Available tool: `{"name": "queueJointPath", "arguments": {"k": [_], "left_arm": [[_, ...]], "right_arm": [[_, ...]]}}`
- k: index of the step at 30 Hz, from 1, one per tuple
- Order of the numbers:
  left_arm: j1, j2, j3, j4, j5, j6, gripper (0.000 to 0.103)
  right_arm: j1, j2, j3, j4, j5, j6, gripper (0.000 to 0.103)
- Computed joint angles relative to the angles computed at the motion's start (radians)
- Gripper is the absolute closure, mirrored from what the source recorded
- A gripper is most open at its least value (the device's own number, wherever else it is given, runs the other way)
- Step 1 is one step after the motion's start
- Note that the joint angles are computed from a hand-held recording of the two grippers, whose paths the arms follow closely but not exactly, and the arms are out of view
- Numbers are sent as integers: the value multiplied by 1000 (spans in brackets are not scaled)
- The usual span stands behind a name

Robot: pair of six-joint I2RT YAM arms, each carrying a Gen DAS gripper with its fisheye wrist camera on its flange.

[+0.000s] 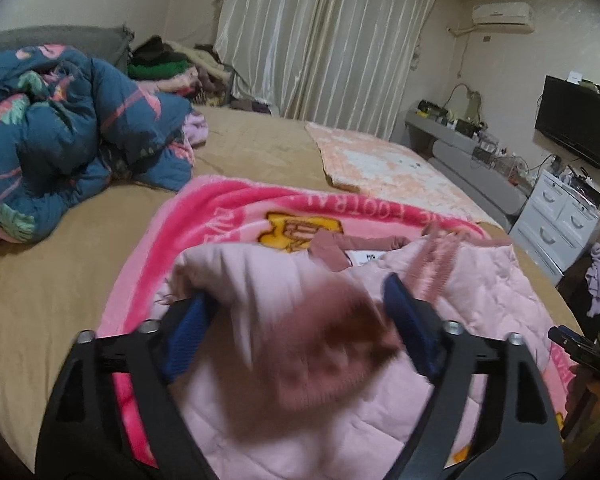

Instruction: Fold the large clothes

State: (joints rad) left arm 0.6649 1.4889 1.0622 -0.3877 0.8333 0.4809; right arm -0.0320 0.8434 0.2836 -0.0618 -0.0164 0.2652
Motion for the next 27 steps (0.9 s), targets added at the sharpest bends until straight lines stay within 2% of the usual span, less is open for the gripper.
{"name": "queueJointPath", "arguments": {"k": [1, 2, 7, 10, 14, 16, 18, 19, 21, 23, 24, 25, 26, 27], "left_arm": [[16, -38, -30, 36, 7, -10, 10], [27, -63, -48, 60, 14, -15, 10], [115, -129, -75, 40, 62, 35, 9], [157, -103, -95, 17, 40, 102, 9], [192, 6, -108, -10, -25, 187, 9], [193, 88, -91, -24, -65, 204, 9], [190, 216, 14, -177, -47, 238, 9], [177, 270, 51, -212, -60, 236, 9], [160, 292, 17, -143, -102, 202, 9], [150, 309, 9, -135, -95, 197, 10], [149, 302, 2, -131, -85, 193, 23], [143, 283, -13, -118, -80, 191, 41], [133, 257, -36, -88, -88, 188, 47], [121, 238, -54, -65, -91, 185, 60]], "right_arm": [[-13, -15, 0, -13, -1, -8, 5], [-27, -36, 0, -31, 0, -20, 5], [-67, -111, -15, -103, 10, -82, 4], [-93, -169, -39, -151, 1, -110, 4], [-135, -192, -64, -177, -35, -123, 4], [-176, -149, -75, -136, -71, -139, 4], [-218, -89, -93, -69, -132, -153, 4], [-233, -58, -99, -35, -156, -156, 4], [-263, 36, -108, 50, -211, -167, 4], [-258, 101, -103, 97, -224, -173, 4], [-248, 145, -98, 129, -230, -182, 5], [-236, 173, -92, 149, -228, -186, 17], [-221, 206, -79, 165, -236, -190, 30], [-202, 222, -71, 174, -219, -183, 42]]}}
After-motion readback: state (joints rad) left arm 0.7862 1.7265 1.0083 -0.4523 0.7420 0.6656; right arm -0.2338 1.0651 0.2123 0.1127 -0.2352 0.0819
